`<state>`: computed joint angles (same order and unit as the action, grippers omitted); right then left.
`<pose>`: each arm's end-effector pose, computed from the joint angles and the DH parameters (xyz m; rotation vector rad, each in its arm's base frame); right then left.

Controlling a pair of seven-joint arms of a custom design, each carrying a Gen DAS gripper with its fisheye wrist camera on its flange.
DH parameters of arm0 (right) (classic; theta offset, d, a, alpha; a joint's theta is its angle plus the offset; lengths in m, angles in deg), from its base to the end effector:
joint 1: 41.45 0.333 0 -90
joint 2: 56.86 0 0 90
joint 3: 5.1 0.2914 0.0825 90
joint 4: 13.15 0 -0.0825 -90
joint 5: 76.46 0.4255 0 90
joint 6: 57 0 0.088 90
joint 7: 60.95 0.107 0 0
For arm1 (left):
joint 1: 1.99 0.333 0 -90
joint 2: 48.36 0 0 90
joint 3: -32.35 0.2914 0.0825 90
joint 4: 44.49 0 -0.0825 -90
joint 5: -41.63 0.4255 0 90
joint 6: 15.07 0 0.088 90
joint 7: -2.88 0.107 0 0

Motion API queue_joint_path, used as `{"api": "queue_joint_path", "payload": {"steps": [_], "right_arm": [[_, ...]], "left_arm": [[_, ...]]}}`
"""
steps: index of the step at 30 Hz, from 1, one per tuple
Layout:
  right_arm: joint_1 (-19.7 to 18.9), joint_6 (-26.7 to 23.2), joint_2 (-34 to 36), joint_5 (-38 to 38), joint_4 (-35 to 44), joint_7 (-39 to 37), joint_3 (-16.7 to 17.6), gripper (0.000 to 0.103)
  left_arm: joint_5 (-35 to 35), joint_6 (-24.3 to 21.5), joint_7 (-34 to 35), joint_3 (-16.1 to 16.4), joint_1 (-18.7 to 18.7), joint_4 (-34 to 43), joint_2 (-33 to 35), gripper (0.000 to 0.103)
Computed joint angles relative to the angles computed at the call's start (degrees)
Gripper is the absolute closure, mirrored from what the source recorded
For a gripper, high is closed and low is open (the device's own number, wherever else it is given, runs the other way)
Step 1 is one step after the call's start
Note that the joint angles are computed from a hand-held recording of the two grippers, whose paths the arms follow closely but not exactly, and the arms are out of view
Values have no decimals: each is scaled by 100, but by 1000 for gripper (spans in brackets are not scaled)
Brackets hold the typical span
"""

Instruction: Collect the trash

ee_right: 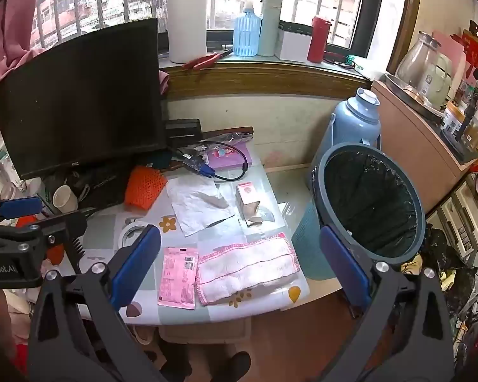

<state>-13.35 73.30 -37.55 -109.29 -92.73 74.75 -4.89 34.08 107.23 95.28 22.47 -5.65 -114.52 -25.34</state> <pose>0.6570 0.3382 0.5549 -1.7726 1.8649 -0.8016 0.7309 -0.1543 0.5825 -1.8059 2.2218 -0.7609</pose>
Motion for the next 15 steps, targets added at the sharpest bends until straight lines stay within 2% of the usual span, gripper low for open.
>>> {"api": "queue_joint_path", "payload": {"steps": [15], "right_arm": [[16,0,133,152,139,-118,2,4]], "left_arm": [[-144,37,2,-6,86,-140,-54,5]]}}
